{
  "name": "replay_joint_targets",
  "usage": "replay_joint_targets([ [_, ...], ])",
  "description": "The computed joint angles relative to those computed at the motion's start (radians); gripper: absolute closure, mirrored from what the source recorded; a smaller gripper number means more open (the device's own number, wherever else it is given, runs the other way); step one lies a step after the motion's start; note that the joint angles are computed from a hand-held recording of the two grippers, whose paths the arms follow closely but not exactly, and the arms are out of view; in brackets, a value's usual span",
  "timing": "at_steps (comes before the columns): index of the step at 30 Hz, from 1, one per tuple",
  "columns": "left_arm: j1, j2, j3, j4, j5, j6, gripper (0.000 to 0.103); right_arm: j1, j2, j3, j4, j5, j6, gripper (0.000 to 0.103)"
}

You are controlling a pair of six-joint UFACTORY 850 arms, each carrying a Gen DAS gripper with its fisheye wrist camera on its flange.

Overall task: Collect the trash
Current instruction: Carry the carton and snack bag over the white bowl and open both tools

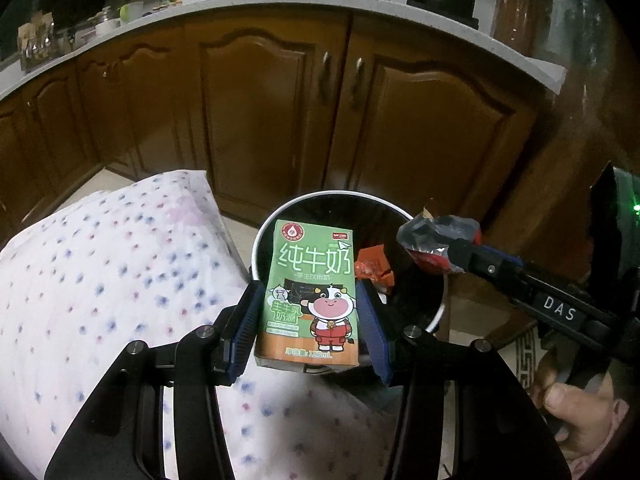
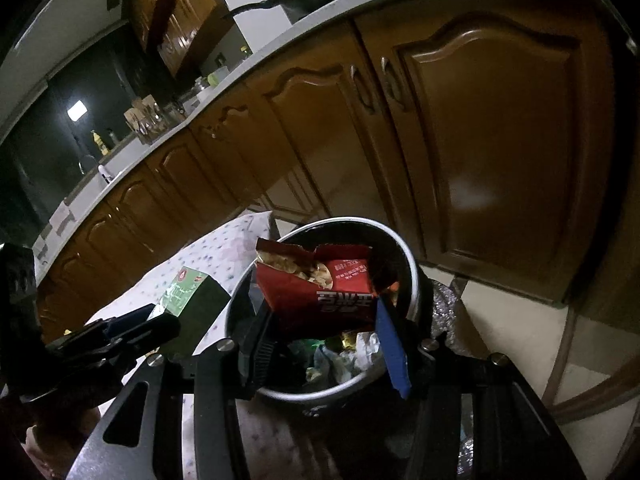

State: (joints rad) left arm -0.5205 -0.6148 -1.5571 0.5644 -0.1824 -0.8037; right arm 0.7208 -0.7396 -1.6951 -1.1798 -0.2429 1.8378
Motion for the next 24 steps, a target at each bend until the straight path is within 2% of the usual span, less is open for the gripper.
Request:
replay_joint_targets([
  [6,-0.002,-0.054,-0.077,-0.134,-0.046,0.142,0.056,-0.012,-0.046,-0.074,0.297,-0.025,-0.318,0.054],
  [12,-0.002,-0.099,-0.132,-0.214,-0.086,0.236,0.056,-0.020,-0.095,-0.144,0.481,-0.048,-0.529,0.054],
  [18,-0.001,-0.112,-0.150,-0.250,-0.103,0.277,0.055,-0.032,-0.105,-0.149,0.545,-0.035,-0.568,0.050],
  [24,0.002,-0.091,-0.122,-0.218,-0.080,0.246,0.047,-0.040,-0.089,-0.128,0.534,0.000,-0.528,0.044],
])
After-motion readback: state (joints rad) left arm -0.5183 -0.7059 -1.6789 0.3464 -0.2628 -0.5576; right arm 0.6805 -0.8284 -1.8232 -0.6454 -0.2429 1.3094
